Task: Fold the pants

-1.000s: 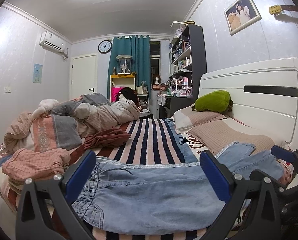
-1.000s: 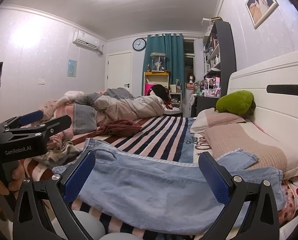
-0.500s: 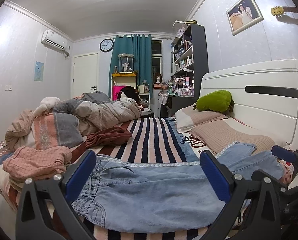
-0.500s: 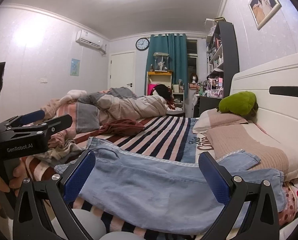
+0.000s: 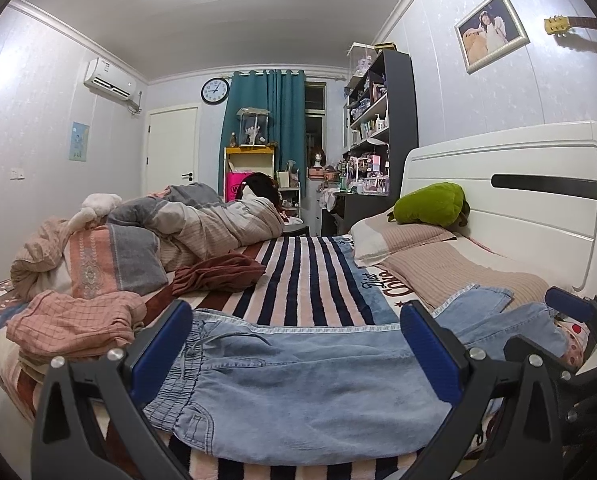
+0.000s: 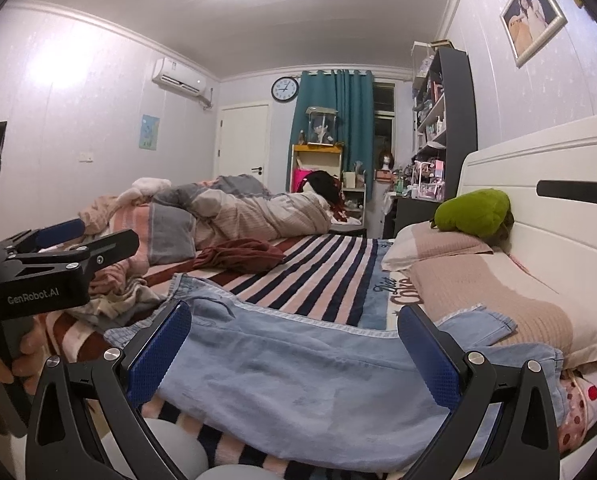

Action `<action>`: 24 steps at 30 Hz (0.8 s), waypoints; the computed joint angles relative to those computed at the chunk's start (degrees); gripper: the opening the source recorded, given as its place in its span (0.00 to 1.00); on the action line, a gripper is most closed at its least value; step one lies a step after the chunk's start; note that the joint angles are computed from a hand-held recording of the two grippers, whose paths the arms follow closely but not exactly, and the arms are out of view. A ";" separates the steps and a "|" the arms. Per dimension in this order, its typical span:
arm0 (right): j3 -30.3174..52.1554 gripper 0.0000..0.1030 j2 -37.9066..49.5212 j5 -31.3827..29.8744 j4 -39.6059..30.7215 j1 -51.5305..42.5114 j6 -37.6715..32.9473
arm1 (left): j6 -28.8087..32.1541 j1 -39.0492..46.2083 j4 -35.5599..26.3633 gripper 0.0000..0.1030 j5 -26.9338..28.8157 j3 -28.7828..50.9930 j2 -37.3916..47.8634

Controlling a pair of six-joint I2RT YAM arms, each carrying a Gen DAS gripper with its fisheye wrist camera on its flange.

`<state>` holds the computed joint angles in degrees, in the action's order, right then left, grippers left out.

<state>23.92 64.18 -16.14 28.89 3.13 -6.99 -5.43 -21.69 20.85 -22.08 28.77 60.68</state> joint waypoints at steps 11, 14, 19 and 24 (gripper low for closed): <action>0.65 0.99 0.08 -1.76 -1.83 -1.18 1.15 | -1.19 2.93 -0.96 0.99 2.15 -0.56 -0.85; 0.63 0.99 0.92 -4.68 -1.59 -3.65 3.29 | -1.75 4.96 -0.44 0.99 4.80 -1.16 -0.76; 1.90 0.99 5.51 -4.71 -1.40 -6.59 5.60 | -2.74 10.97 1.45 0.99 12.07 -1.40 2.52; 7.69 0.85 18.67 -11.26 -2.94 -12.87 7.30 | -5.06 21.49 6.12 0.99 26.64 -1.41 11.79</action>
